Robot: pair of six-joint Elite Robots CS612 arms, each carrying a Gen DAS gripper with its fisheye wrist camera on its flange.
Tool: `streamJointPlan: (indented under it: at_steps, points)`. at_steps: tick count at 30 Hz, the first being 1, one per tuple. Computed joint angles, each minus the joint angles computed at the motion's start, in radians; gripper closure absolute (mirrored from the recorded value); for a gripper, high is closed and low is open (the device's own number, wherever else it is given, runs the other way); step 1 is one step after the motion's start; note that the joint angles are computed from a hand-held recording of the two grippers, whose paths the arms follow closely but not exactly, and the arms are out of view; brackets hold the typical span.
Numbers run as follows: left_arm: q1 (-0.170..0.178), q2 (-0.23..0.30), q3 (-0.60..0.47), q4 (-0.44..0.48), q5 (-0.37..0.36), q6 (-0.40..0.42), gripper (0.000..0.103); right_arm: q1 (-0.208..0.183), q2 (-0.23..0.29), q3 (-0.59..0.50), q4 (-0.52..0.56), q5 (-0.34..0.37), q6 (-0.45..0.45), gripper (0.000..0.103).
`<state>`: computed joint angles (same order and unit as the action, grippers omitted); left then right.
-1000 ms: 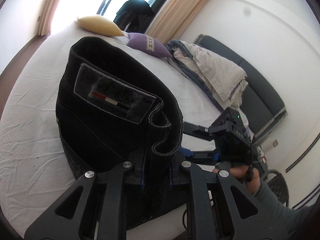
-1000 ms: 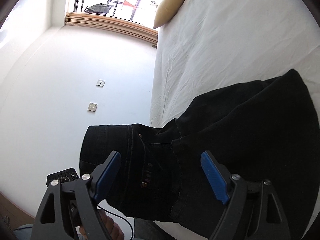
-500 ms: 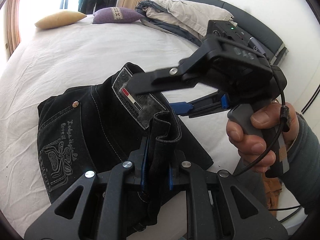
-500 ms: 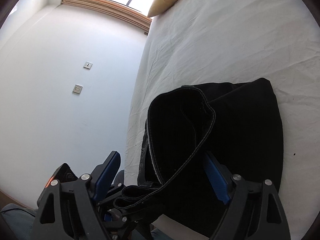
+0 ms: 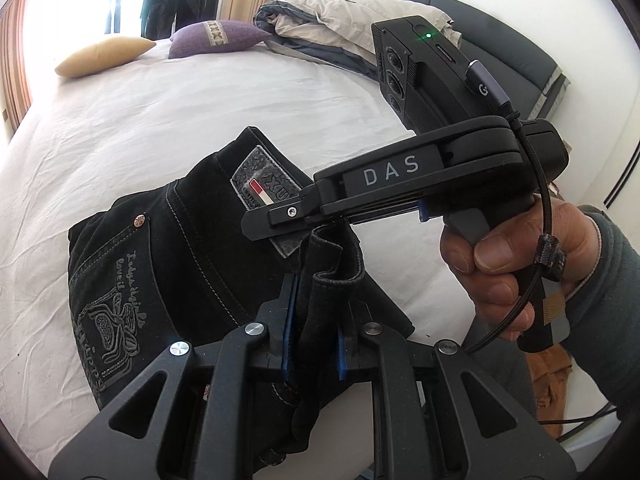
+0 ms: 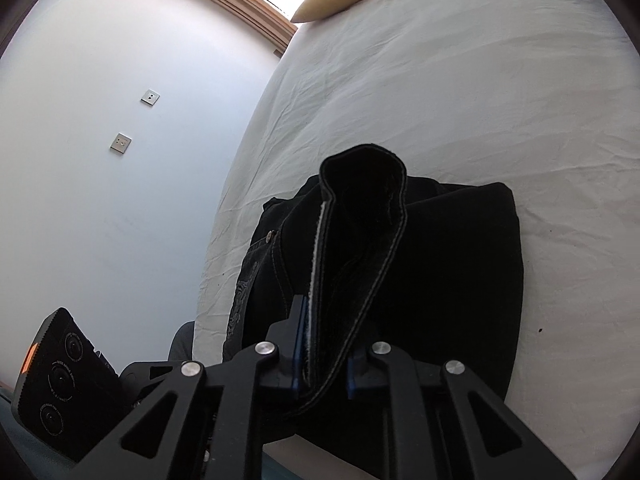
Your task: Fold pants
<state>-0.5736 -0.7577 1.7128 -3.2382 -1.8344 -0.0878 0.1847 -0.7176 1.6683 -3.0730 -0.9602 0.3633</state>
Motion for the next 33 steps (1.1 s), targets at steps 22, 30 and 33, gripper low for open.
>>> streamJointPlan:
  at_steps: [22, 30, 33]
  points:
    - [-0.016, 0.072, -0.066, 0.109, -0.1, 0.03, 0.032, -0.056, 0.094, 0.023, -0.159, 0.101, 0.196, 0.064]
    - [0.064, 0.029, 0.008, -0.073, -0.153, -0.07, 0.03, -0.068, 0.055, 0.056, -0.291, 0.095, 0.264, 0.049]
    - [0.116, 0.043, -0.017, -0.089, -0.209, -0.15, 0.03, -0.07, 0.114, -0.014, -0.43, 0.244, 0.323, 0.049]
